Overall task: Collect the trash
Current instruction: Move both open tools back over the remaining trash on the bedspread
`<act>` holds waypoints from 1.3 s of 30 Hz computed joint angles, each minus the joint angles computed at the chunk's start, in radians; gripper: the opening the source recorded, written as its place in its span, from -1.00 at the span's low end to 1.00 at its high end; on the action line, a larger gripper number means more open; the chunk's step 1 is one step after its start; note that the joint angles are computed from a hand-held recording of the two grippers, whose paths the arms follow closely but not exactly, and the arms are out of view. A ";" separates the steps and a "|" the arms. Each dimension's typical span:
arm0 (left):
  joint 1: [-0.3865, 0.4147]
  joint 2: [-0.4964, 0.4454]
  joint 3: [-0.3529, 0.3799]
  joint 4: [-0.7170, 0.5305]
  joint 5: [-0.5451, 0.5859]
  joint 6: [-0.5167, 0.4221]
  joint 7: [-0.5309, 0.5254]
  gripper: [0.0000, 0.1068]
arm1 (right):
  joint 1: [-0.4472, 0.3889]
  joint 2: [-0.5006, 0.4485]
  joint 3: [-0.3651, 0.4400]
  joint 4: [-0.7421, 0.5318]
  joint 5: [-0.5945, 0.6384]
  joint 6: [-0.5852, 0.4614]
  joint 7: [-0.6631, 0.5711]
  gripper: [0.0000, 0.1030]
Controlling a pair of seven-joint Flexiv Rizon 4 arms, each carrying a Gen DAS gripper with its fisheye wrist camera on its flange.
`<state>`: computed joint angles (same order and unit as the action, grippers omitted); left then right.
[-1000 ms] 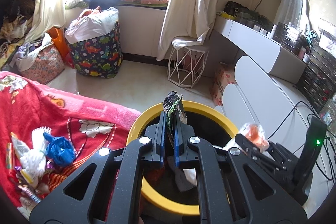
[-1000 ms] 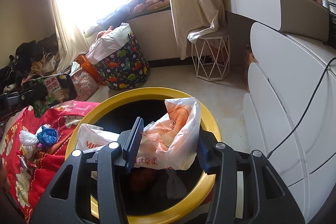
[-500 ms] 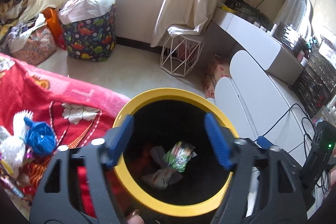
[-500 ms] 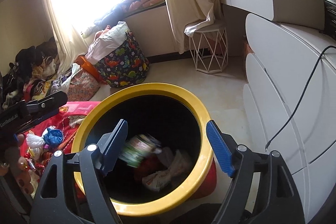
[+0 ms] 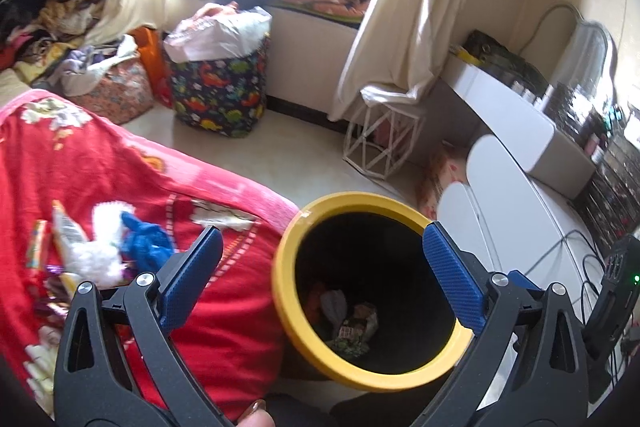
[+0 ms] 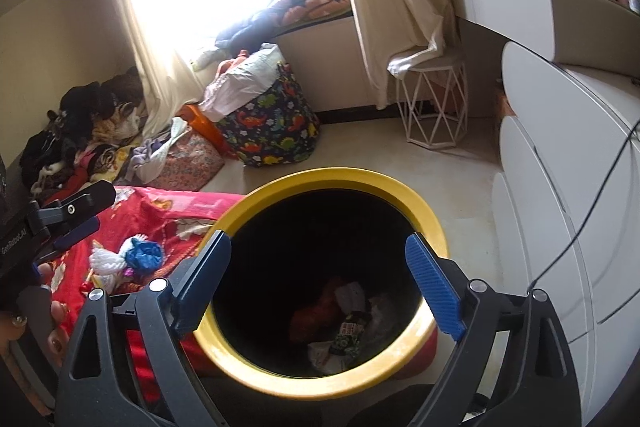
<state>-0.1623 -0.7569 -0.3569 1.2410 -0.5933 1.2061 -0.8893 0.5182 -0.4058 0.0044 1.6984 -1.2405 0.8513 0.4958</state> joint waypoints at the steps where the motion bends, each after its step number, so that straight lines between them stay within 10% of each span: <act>1: 0.007 0.008 -0.004 0.015 -0.010 0.025 -0.002 0.72 | 0.001 -0.004 0.000 -0.009 -0.005 0.005 -0.015 0.68; 21: 0.101 0.064 -0.029 0.103 -0.054 0.125 -0.011 0.72 | 0.062 -0.099 -0.040 -0.184 -0.018 0.071 -0.162 0.68; 39: 0.140 0.035 0.026 0.060 -0.034 0.134 -0.102 0.72 | 0.144 -0.281 -0.100 -0.437 0.212 0.158 -0.506 0.68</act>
<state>-0.0221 -0.7223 -0.3308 1.3014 -0.6273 1.3399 -0.9914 0.6626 -0.6872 -0.0958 1.2613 -1.0280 1.0095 -0.0107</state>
